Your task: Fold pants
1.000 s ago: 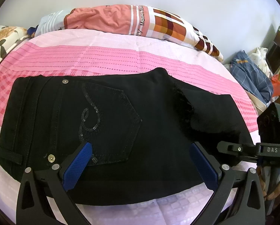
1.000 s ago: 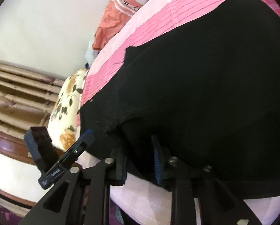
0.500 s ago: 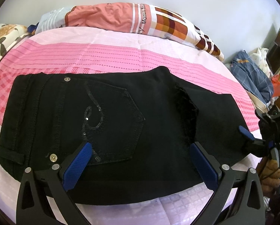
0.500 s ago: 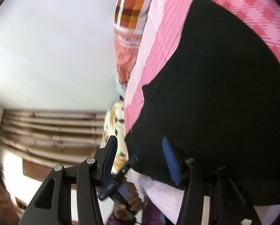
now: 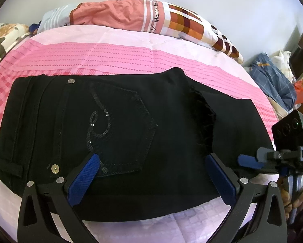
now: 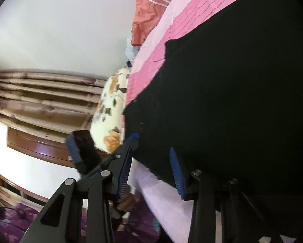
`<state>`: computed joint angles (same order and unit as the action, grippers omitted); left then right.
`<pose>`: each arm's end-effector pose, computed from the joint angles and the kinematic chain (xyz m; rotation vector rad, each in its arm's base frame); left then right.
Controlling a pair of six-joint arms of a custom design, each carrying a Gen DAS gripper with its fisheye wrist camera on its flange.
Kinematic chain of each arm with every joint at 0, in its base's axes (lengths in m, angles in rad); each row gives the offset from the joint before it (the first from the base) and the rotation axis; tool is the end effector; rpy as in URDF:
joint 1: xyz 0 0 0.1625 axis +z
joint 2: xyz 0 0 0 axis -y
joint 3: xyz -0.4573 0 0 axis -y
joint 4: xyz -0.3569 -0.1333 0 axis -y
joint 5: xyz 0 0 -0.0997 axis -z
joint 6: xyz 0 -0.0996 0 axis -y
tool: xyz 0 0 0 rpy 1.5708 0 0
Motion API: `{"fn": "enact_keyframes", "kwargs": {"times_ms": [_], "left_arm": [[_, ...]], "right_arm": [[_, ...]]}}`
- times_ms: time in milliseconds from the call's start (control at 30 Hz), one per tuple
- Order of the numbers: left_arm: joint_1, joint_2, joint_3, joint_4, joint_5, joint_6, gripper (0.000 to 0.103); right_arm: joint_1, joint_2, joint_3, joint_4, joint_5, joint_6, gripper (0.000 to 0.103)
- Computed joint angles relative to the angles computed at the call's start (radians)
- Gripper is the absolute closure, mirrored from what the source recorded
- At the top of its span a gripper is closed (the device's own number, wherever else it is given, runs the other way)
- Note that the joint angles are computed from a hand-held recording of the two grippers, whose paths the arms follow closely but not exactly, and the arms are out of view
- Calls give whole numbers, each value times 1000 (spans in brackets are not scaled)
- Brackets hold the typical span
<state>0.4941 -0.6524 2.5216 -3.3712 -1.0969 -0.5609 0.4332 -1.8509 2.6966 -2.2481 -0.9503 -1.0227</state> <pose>-0.2250 -0.3242 0.0037 0.7204 2.6419 -0.4186 -0.0967 -0.2554 0.2383 0.2223 2.6243 -0.6398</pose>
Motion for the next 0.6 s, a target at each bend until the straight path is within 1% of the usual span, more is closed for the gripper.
{"fn": "enact_keyframes", "kwargs": {"times_ms": [33,67,100,133,167,200,233,267,300,367,400,433,500,533,567,600], "left_arm": [[3,-3,-2,5,-3,0,0],[3,-5,-2,8,-4,1,0],[2,-3,-2,5,-1,2,0],[2,-4,-2,4,0,5,0],[3,-5,-2,1,-2,12,0],[5,-7,-2,-2,-10,18,0],[15,-10,-3,-15,-37,35,0],[25,-15,-3,-25,-74,51,0],[42,-22,-7,-30,-127,67,0],[92,-28,-25,-36,-266,91,0],[120,-25,-37,-39,-340,92,0],[140,-23,-48,-36,-391,86,0],[186,-8,-81,-18,-497,75,0],[197,-2,-94,-9,-526,72,0],[210,7,-113,4,-556,69,0],[216,12,-134,29,-569,67,0]], "right_arm": [[3,3,-8,25,26,-4,64],[-15,-26,-10,64,59,-19,64],[-55,-71,-27,146,79,-57,64],[-84,-119,-39,199,86,-75,64],[-84,-143,-39,211,96,-76,64],[-109,-187,-52,265,94,-105,64],[-142,-229,-69,339,87,-148,63],[-157,-253,-77,379,80,-165,60],[-189,-284,-84,432,73,-193,58],[-271,-337,-96,534,60,-253,52],[-298,-351,-97,561,56,-270,51],[-343,-364,-99,599,50,-299,50],[-363,-360,-97,603,60,-288,50],[-381,-354,-101,626,67,-299,50],[-383,-342,-102,636,80,-294,50],[-387,-335,-107,652,87,-295,49]]}}
